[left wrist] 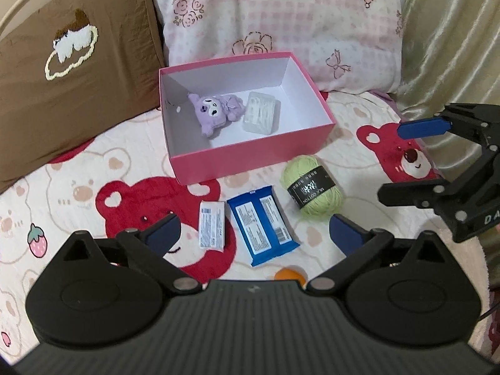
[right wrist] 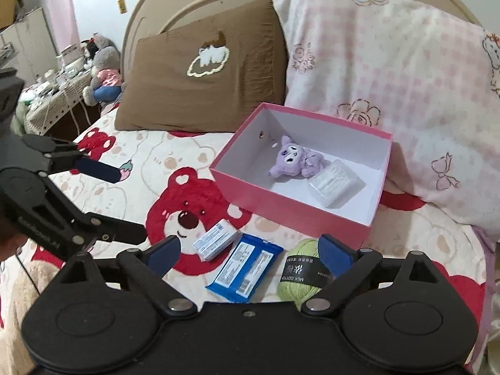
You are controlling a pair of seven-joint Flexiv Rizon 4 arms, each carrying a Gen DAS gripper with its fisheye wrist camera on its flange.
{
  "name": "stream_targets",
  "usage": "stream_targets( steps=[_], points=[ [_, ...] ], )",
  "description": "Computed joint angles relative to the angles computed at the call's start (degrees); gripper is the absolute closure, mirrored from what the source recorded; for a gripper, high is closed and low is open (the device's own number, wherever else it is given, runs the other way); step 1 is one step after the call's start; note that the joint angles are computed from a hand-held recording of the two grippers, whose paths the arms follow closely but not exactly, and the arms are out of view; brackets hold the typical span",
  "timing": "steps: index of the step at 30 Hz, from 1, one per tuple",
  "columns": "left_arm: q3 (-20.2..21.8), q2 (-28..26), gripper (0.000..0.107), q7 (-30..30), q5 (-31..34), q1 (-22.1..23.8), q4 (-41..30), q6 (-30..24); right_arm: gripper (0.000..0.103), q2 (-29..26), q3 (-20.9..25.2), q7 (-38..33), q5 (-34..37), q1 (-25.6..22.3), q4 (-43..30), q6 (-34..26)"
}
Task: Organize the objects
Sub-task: 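Move the left gripper down toward the blue wrapped packet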
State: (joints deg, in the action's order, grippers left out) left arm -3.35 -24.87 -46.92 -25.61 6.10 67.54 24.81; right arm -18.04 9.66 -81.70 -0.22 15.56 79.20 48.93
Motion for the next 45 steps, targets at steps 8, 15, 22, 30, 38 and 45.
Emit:
stream_targets(
  steps=[8, 15, 22, 30, 38, 45],
  points=[
    [0.0, 0.1, 0.004, -0.9, -1.5, 1.3, 0.1, -4.1, 0.006, 3.6, -4.2, 13.5, -16.8, 3.3, 9.8, 9.4],
    [0.8, 1.2, 0.004, -0.1, -0.5, 1.2, 2.8, -4.6, 0.007, 5.2, -2.5, 13.4, -16.2, 2.3, 16.2, 19.1],
    [1.0, 1.8, 0.004, 0.8, -1.7, 1.8, 5.9, -4.3, 0.006, 5.4, -3.1, 15.1, -22.8, 3.6, 22.4, 25.4],
    [1.4, 2.5, 0.006, 2.1, -2.4, 2.1, 8.8, -2.7, 0.007, 3.9, 1.6, 8.5, -13.4, 1.9, 19.9, 18.5],
    [1.5, 2.8, 0.006, 2.6, -2.7, 2.3, 9.8, -3.4, 0.006, 3.7, 3.0, 3.1, -4.4, 2.2, 16.7, 11.3],
    [1.4, 1.0, 0.007, -1.6, -3.1, 1.8, 10.0, -3.4, 0.006, 1.7, 2.5, 1.9, -2.0, 3.1, 13.5, 5.7]
  ],
)
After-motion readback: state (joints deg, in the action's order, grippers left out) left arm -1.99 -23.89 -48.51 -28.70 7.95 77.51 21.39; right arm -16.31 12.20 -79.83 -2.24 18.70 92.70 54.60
